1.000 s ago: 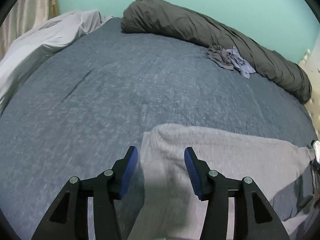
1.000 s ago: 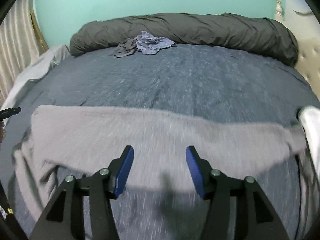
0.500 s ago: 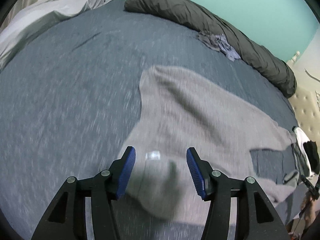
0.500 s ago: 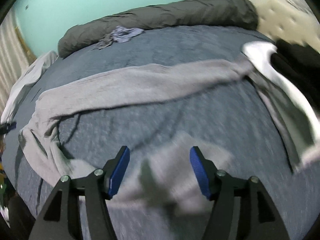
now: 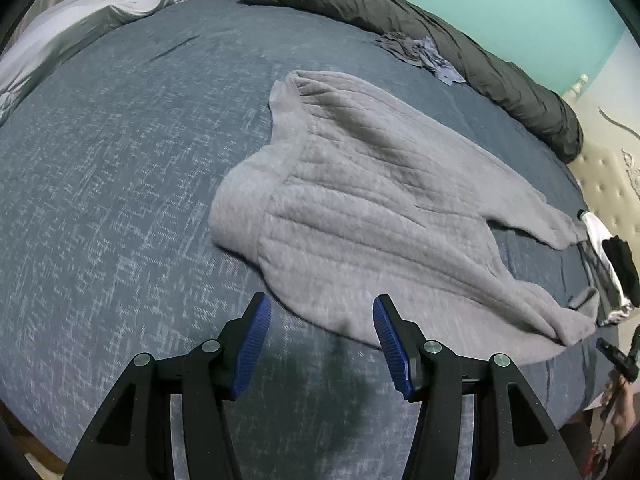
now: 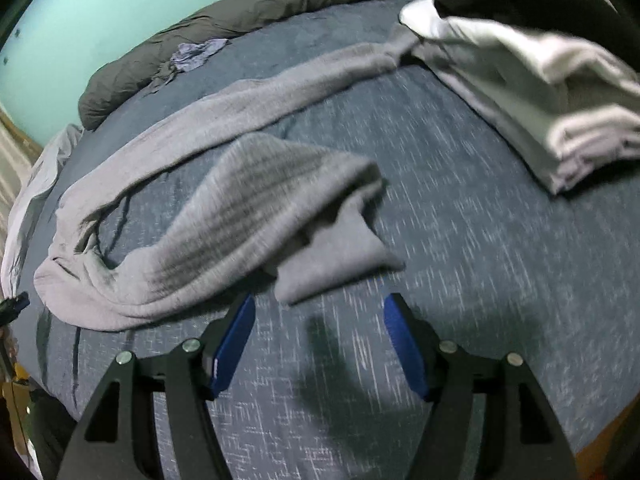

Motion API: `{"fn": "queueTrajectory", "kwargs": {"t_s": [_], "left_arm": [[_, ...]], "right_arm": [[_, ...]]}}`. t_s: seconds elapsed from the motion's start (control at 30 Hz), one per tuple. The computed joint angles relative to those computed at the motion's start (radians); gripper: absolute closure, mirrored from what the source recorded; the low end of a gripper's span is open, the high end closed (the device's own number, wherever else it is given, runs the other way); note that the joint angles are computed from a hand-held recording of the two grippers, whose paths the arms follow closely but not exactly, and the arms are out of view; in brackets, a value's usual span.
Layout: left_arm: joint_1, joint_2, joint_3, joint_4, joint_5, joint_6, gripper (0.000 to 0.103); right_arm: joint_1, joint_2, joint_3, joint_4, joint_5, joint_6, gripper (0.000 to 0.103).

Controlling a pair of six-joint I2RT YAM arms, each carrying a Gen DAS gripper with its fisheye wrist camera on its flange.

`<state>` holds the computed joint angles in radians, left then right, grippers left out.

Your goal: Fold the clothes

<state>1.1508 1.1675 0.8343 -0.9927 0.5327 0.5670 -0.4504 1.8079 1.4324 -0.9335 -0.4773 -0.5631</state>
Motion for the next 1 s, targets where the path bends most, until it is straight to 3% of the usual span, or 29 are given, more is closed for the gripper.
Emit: {"fn": "queueTrajectory", "kwargs": {"t_s": [0.17, 0.4, 1.0], "left_arm": [[0.039, -0.041, -0.021, -0.043, 0.009, 0.045, 0.044], [0.05, -0.039, -0.059, -0.027, 0.005, 0.021, 0.04], [-0.115, 0.07, -0.207, 0.279, -0.007, -0.237, 0.038]], "right_arm": [[-0.01, 0.001, -0.028, 0.005, -0.023, 0.052, 0.035], [0.027, -0.025, -0.058, -0.005, -0.046, 0.066, 0.035], [0.1, 0.074, -0.045, 0.057, -0.094, 0.169, 0.035]]}}
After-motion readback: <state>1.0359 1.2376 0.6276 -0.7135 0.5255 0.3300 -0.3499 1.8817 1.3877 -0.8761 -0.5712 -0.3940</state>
